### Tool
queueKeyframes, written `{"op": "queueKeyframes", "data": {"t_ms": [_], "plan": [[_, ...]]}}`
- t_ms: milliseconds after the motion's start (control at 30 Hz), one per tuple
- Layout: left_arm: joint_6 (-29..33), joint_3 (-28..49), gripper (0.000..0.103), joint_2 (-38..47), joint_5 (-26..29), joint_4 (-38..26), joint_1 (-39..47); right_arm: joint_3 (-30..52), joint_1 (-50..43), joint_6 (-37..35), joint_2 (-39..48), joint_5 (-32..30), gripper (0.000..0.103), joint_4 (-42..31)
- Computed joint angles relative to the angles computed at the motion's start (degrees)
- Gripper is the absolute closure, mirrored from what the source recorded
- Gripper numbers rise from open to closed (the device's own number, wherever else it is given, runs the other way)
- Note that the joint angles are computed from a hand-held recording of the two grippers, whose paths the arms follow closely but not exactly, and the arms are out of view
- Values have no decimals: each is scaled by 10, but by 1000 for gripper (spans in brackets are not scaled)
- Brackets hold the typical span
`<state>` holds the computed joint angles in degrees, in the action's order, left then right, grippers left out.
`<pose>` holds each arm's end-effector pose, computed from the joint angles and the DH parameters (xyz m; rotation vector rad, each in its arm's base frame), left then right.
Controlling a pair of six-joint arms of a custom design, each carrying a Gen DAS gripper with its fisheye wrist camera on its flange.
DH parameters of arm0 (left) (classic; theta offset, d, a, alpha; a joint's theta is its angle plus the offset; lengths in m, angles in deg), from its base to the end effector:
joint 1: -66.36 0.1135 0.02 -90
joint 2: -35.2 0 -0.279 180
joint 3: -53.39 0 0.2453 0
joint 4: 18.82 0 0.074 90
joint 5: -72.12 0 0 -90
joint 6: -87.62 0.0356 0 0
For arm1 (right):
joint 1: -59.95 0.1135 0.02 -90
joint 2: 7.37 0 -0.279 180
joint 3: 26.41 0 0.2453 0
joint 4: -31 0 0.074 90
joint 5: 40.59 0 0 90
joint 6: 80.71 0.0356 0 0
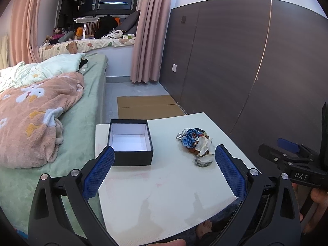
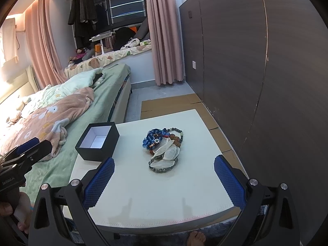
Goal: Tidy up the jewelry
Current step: 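Reach the left gripper into the pile and grasp the blue beaded bracelet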
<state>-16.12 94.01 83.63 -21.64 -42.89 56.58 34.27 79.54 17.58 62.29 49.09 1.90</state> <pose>0.1688 -0.0267 0.2311 -0.1124 2.1278 -0.1728 0.2370 0.0845 0.2692 -0.2245 2.2380 0.2699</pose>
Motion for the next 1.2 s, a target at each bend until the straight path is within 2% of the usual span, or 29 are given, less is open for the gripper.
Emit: {"op": "queueKeyframes", "data": {"t_ms": [133, 300, 567, 633, 700, 733, 767, 900, 967, 1033, 1200], "plan": [[-5, 7, 5, 33, 10, 26, -2, 14, -43, 15, 17, -67, 8, -4], [-20, 10, 5, 93, 39, 78, -5, 26, -103, 44, 45, -104, 8, -8], [-38, 22, 6, 201, 94, 154, -15, 41, -186, 93, 105, -198, 8, 16], [-40, 33, 13, 243, 119, 178, -19, 43, -193, 109, 128, -216, 8, 34], [-36, 62, 21, 291, 128, 177, -28, 57, -192, 119, 166, -209, 13, 32], [-33, 82, 28, 319, 132, 169, -31, 66, -191, 123, 180, -206, 21, 24], [-32, 100, 30, 342, 134, 164, -34, 75, -195, 134, 203, -218, 27, 19], [-36, 152, 37, 397, 138, 141, -39, 92, -210, 172, 247, -268, 27, 37], [-37, 180, 40, 428, 138, 128, -40, 103, -207, 183, 265, -269, 27, 46], [-36, 214, 48, 459, 137, 104, -36, 117, -203, 190, 283, -268, 28, 47], [-34, 278, 53, 534, 146, 90, -18, 153, -192, 209, 333, -275, 37, 44]]}}
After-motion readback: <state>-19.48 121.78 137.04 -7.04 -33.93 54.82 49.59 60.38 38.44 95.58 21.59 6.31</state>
